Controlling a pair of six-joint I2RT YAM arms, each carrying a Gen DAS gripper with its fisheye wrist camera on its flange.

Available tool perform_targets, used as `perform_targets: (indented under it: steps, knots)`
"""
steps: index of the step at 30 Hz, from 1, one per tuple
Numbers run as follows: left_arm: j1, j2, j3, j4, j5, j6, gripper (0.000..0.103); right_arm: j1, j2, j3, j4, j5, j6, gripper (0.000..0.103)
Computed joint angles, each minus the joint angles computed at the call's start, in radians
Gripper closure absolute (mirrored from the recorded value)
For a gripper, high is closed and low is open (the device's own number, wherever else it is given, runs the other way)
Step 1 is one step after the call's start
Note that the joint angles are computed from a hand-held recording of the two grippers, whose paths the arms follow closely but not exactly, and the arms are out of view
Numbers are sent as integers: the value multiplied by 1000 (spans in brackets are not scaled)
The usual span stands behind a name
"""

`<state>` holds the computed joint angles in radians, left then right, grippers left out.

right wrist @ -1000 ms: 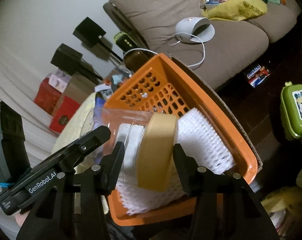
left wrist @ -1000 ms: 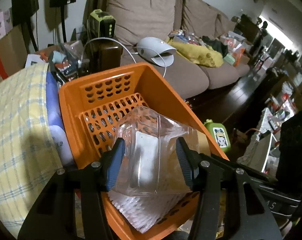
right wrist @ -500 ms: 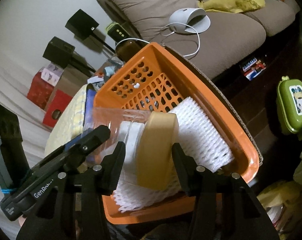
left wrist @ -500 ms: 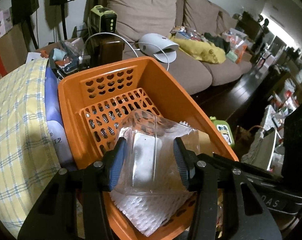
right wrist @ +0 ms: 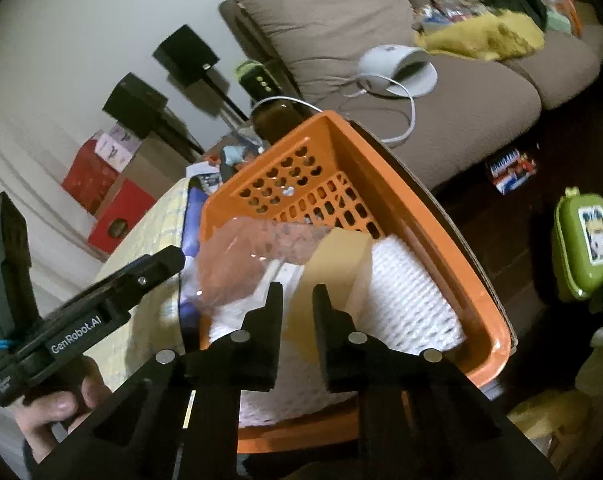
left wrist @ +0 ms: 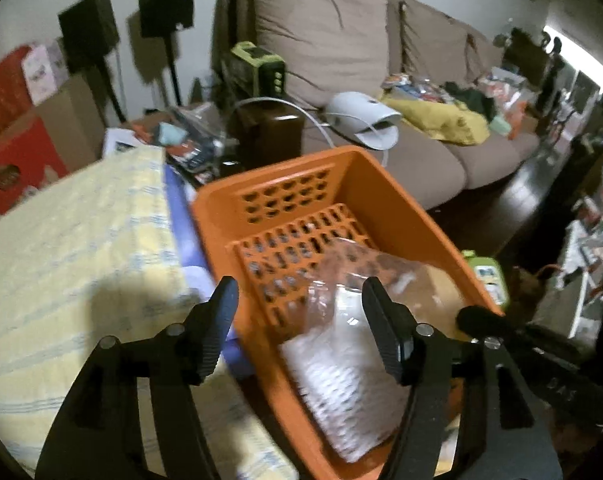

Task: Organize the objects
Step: 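Lower the jar onto the foam sheet inside the basket with both grippers, then open both grippers and withdraw them from the basket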

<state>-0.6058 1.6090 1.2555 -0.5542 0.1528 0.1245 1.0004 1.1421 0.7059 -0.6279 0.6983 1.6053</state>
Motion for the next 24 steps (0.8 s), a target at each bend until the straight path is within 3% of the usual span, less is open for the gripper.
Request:
perform_targets:
  steps: [2,5,12,18,21,24]
  knots:
    - [2,-25,-18,1,-45,-6,36,-7,18,14,-2,-28,-35,87]
    - [26,-75,-62,19,-23,-5,28,-25,-13,-4,13,-104,-57,87]
    - [46,-171,-110,0,-20,37,21,35,8,126,-210,-171,-95,87]
    - [60,-234,-114,-50,1,40,19,-7,118,158,-166,-210,-124,87]
    - [70,-229,-90,-101,22,39,14,-22,155,191,-196,-234,-100,87]
    - [97,-221,-64,-150,94,54,13,0,191,275,-321,-208,-57,73]
